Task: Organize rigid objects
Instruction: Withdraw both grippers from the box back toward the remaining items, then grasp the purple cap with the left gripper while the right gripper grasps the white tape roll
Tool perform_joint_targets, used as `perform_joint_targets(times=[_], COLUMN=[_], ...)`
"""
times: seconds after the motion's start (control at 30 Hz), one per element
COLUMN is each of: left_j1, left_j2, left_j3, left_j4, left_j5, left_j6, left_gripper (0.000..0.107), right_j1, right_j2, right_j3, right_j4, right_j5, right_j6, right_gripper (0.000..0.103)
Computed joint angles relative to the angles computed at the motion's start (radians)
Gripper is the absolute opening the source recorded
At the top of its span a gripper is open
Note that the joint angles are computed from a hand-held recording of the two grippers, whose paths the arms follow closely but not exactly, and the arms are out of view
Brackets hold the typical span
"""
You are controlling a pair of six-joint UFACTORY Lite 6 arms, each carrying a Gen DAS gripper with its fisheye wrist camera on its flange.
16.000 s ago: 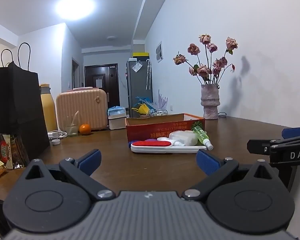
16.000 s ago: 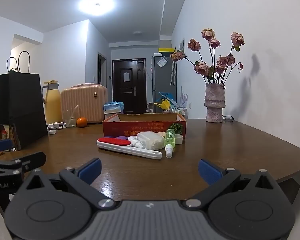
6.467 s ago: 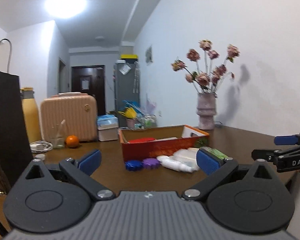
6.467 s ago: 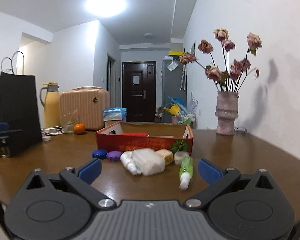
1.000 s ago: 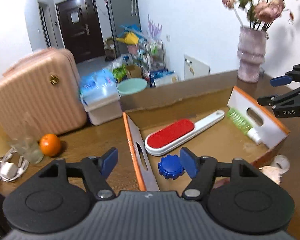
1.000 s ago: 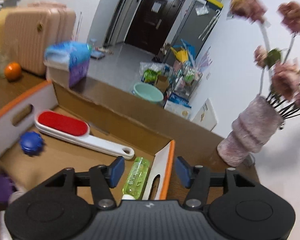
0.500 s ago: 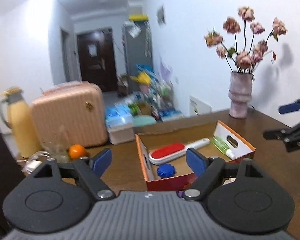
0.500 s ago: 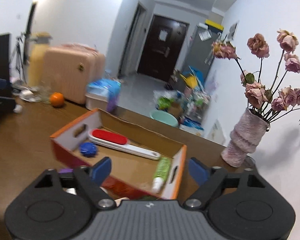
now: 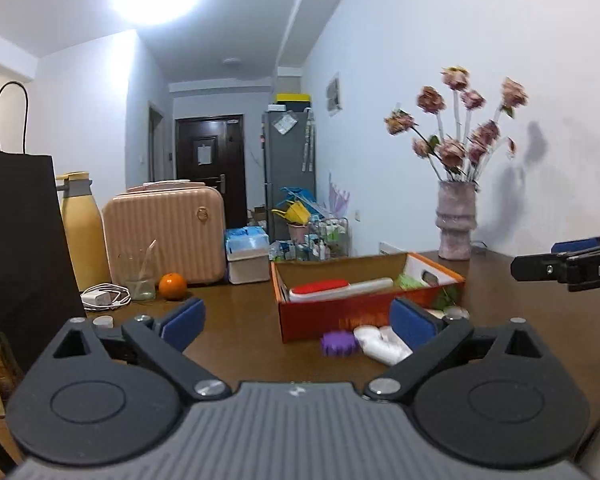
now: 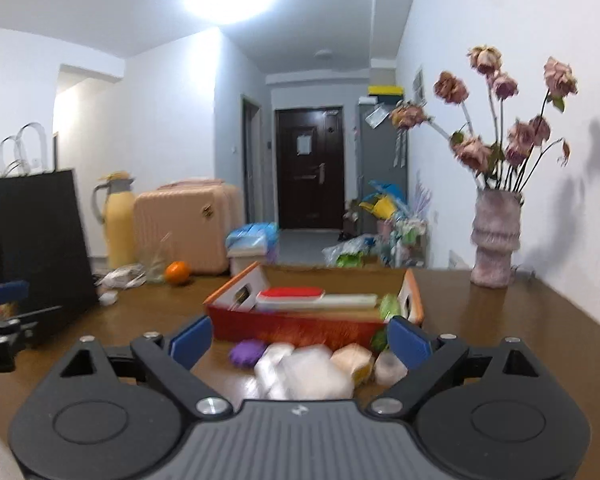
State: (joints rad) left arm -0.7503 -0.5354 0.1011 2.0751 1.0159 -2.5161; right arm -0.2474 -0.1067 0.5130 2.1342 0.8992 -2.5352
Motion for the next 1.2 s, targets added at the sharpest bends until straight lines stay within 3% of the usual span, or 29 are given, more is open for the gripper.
perform_joint_targets(times=[0.1, 0.17, 0.3, 0.5, 0.7, 0.93, 1.07, 1.13, 1.2], left_j1=[-0.179, -0.267, -0.326, -0.221, 0.0, 0.27, 0.461, 0.52, 0.554], left_j2=[0.028, 0.007, -0.009, 0.235, 0.493, 0.727, 0.906, 1.014, 1.102], left_j3=[-0.035, -0.06, -0.089, -0.017, 0.1, 0.32, 0.585, 0.738, 0.88], left_j4=[-0.181, -0.259, -0.297, -0.14, 0.111, 0.406, 0.604, 0.656, 0.676], left_j5=[0.145, 0.179, 0.17, 0.116, 0.032, -0.06, -0.245, -0.332, -0.419], left_j6=[0.027, 0.016, -0.031, -0.176, -0.331, -0.37, -0.392, -0.36, -0.319], left_gripper=[0.102, 0.103, 0.103, 0.103, 0.103, 0.103, 0.097, 0.089, 0.087], right_j1=[-0.088, -0.153, -0.243, -0.197, -0.101, -0.021, 0.015, 0.031, 0.047], right_j2=[-0.107, -0.156, -0.17, -0.067, 0.163, 0.402, 0.544, 0.633, 0.714], right_j3=[-0.149, -0.228, -0.306, -0.319, -0.187, 0.075, 0.314, 0.463, 0.601], right_j4=[-0.065, -0.109, -0.182, -0.015, 0.125, 0.186, 0.175, 0.142, 0.121], right_j5=[0.074, 0.12, 0.156, 0.133, 0.111, 0.03, -0.063, -0.115, -0.178], right_j6=[-0.005, 0.01, 0.007, -0.179, -0.262, -0.241, -0.18, -0.138, -0.113], right_gripper=[0.098, 0.099, 0.1, 0.099, 0.098, 0.094, 0.092, 0.091, 0.091])
